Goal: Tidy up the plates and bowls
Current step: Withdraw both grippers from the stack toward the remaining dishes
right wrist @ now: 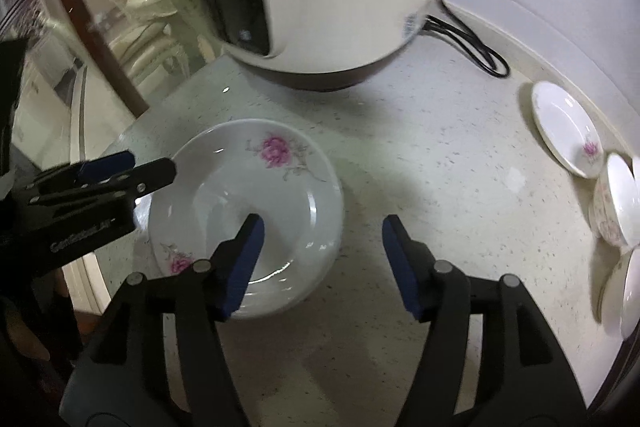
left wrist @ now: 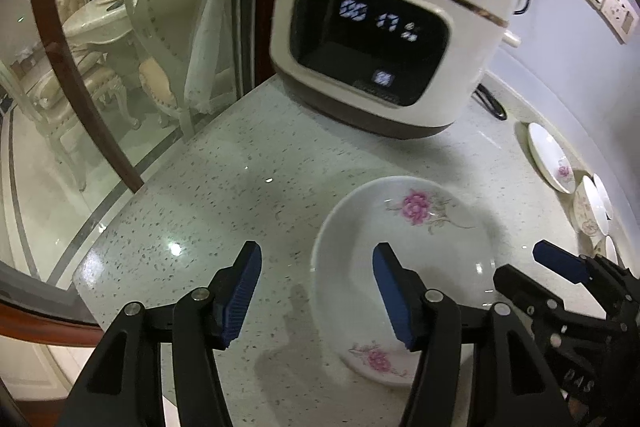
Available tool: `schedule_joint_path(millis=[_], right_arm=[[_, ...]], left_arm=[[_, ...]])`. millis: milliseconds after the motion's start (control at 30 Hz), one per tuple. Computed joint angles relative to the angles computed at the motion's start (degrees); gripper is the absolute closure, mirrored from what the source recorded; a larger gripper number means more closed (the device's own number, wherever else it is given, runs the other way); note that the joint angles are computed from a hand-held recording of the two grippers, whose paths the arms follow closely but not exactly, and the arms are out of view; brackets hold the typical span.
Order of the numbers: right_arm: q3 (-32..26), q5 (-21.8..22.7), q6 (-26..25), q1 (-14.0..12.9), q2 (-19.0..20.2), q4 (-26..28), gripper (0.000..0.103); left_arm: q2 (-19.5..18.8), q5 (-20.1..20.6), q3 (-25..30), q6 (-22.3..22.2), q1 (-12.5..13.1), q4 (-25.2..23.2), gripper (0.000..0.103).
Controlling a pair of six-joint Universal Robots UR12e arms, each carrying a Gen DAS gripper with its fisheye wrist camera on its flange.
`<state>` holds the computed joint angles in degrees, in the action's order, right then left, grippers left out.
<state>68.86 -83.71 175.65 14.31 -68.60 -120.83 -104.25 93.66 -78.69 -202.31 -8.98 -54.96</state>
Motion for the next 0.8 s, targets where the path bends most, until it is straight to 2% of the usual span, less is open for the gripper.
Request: schedule_joint_path(millis=[167,300,433,600,800], right_arm=[[1.4,-0.1,4.1,-1.7,-0.9,-0.5,0.037],[3.1,-0.6,7.0,-3.3,-2.1,-0.7,0.035],[5.6,-1.3,10.6,-5.4,-3.7,-3.5,0.035],[8.0,-1.1,13.9,-7.9,-5.3,-5.3,0.035],[9.5,-1.8,15.1,-9.6,-6.2,-5.1,0.035]], left_arm=[[-1.0,-4.3,1.3,1.2,-0.6,1.4,0.027],[-3.0,-10.7,4.0,2.0,-1.0,0.7,0.027],[-6.2,-17.2,8.5,1.5,-1.4,-2.1,0.026],[-13.1,-21.8,18.7,3.0,-3.1,-9.3,0.026],[-25.5,-20.3,38.0,5.5,-5.9,-18.3,0.026]])
